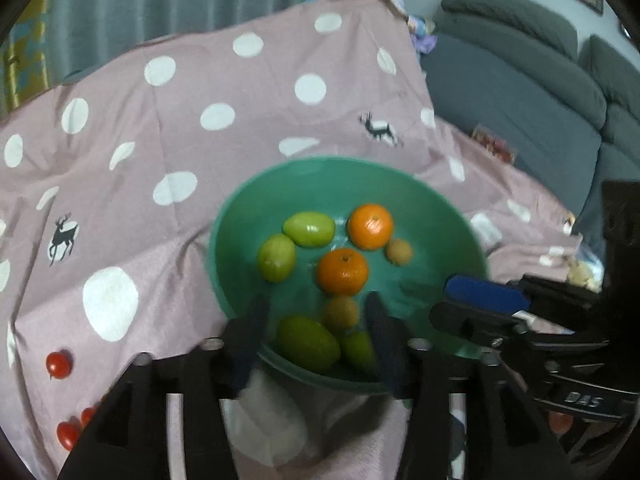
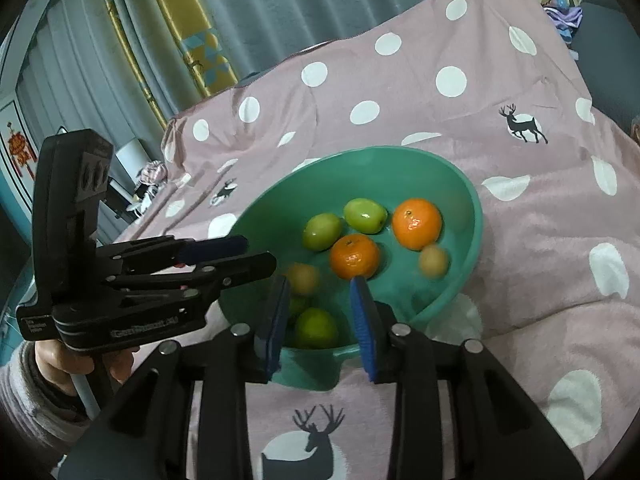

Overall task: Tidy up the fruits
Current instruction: 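Move both open grippers back toward the red tomatoes on the sheet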

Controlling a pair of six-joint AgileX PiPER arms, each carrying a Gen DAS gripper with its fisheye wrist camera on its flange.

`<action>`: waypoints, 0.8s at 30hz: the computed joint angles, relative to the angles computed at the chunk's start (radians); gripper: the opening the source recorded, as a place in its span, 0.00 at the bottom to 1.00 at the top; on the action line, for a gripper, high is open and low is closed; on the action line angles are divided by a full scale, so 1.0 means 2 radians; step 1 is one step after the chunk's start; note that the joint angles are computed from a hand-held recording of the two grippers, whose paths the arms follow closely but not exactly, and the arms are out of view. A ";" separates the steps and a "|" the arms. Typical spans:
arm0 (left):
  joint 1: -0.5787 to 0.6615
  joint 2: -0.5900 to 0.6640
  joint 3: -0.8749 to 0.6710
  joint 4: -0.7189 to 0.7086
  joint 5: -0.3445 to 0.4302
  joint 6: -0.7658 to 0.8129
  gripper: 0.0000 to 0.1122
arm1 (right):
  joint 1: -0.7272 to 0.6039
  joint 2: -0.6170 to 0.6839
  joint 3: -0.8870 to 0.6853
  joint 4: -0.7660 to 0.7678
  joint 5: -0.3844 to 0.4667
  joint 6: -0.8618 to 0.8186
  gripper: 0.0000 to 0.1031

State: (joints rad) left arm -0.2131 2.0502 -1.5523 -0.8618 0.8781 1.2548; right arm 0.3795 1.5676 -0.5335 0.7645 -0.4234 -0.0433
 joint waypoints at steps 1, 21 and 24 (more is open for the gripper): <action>0.007 -0.004 0.003 -0.010 0.006 0.006 0.55 | 0.002 -0.002 0.000 0.002 0.000 -0.001 0.34; 0.198 0.022 0.008 0.059 -0.075 -0.044 0.60 | 0.080 0.054 -0.127 -0.003 0.093 -0.088 0.40; 0.198 0.036 0.002 0.078 -0.079 -0.063 0.60 | 0.084 0.085 -0.165 0.047 0.121 -0.141 0.40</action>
State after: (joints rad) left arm 0.1839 2.1218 -1.5474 -0.7062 0.7199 1.1298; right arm 0.5475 1.7372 -0.8630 0.8589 -0.1811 -0.3257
